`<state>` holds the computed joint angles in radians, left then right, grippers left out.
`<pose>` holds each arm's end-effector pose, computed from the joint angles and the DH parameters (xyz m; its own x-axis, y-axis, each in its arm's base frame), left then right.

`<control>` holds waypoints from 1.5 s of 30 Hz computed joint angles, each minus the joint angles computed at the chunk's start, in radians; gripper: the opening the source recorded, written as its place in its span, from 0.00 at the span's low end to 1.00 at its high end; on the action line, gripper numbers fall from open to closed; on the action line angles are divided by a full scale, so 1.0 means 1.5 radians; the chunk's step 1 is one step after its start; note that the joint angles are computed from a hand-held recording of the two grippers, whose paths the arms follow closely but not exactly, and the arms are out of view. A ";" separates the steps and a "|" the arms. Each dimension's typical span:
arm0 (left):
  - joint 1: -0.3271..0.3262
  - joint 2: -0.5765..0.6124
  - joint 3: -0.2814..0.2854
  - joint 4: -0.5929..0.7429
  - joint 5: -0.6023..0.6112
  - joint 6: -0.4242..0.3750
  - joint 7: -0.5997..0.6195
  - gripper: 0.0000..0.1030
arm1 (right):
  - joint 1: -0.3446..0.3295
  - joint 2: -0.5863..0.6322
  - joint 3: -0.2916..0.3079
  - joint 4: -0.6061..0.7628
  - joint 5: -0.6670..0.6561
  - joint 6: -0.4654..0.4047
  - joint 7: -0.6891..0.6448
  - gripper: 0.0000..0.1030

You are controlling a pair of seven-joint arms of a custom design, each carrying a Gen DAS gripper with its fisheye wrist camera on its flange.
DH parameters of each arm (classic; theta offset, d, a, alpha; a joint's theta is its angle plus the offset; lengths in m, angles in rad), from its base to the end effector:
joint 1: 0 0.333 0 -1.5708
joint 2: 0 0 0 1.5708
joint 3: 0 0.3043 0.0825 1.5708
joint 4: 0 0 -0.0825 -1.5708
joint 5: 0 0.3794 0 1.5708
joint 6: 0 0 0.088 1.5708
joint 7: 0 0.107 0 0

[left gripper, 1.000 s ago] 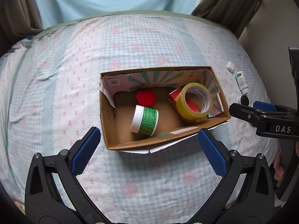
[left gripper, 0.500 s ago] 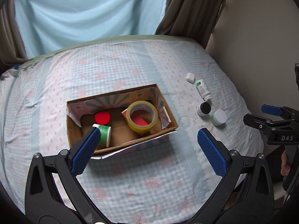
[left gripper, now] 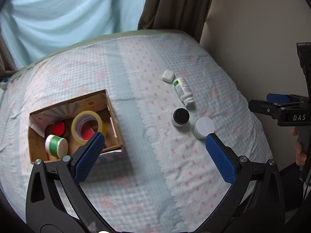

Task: Organize rigid objects
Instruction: 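Move both tools back toward the black jar and pill bottle, then grasp the black-lidded jar with the left tool while the right tool grasps the white pill bottle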

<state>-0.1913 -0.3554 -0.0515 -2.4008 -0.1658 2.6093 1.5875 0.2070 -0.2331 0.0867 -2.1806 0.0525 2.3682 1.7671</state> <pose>0.4646 -0.1130 0.5032 -0.1754 -0.9771 0.1203 -0.8447 0.0867 -0.5282 0.4942 0.1528 0.5231 0.0912 -0.9900 -0.1077 -0.9182 -0.0418 -0.3939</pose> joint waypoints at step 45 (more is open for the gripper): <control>0.171 0.614 -0.239 0.242 0.269 0.364 -0.018 0.53 | 0.030 0.615 -0.063 0.468 0.060 0.051 -0.167 0.45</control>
